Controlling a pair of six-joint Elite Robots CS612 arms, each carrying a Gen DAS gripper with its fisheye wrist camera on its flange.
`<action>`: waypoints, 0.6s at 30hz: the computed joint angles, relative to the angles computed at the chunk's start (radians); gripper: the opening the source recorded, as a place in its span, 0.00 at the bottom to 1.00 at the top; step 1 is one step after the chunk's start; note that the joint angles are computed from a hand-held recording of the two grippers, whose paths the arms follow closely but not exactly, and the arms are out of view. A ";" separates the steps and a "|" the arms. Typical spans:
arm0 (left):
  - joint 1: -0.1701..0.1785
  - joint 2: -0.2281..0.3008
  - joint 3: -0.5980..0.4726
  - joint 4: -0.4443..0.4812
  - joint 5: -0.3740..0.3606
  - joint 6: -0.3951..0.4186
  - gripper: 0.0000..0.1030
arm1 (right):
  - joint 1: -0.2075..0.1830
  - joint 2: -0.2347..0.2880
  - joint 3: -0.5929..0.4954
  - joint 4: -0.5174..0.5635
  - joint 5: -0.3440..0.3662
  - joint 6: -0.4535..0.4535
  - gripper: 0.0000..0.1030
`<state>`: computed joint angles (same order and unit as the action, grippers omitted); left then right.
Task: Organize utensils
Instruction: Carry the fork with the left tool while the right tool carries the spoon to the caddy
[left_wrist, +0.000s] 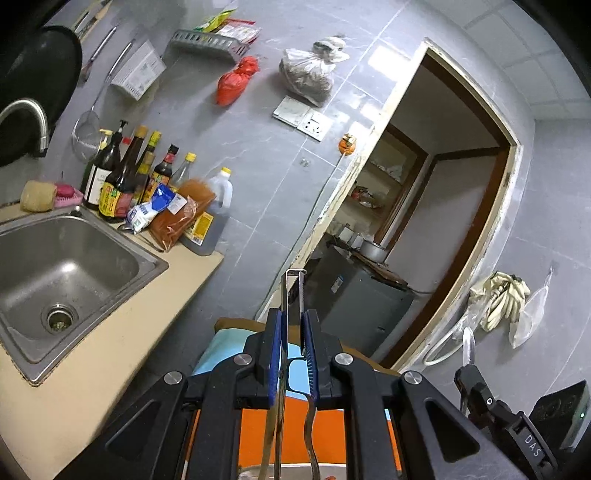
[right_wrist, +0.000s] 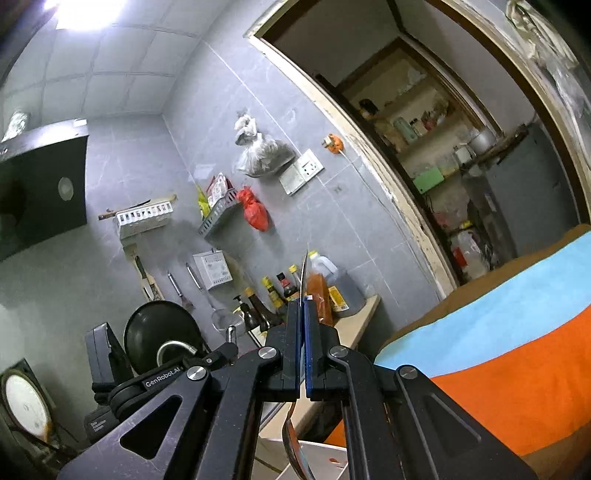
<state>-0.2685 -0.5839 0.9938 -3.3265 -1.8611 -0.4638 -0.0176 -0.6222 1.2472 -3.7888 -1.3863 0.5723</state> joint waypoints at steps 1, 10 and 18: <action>-0.002 -0.004 0.012 -0.015 0.002 0.003 0.12 | 0.005 -0.003 0.008 -0.002 -0.023 -0.021 0.02; -0.020 -0.024 0.077 -0.144 0.067 0.097 0.12 | 0.034 -0.046 0.059 -0.016 -0.128 -0.187 0.02; -0.028 -0.019 0.094 -0.213 0.090 0.123 0.12 | 0.049 -0.041 0.067 0.007 -0.204 -0.174 0.02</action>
<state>-0.2962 -0.6029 1.0876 -3.5398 -1.7708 -0.3410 0.0313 -0.6635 1.3137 -3.7822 -1.5907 0.3978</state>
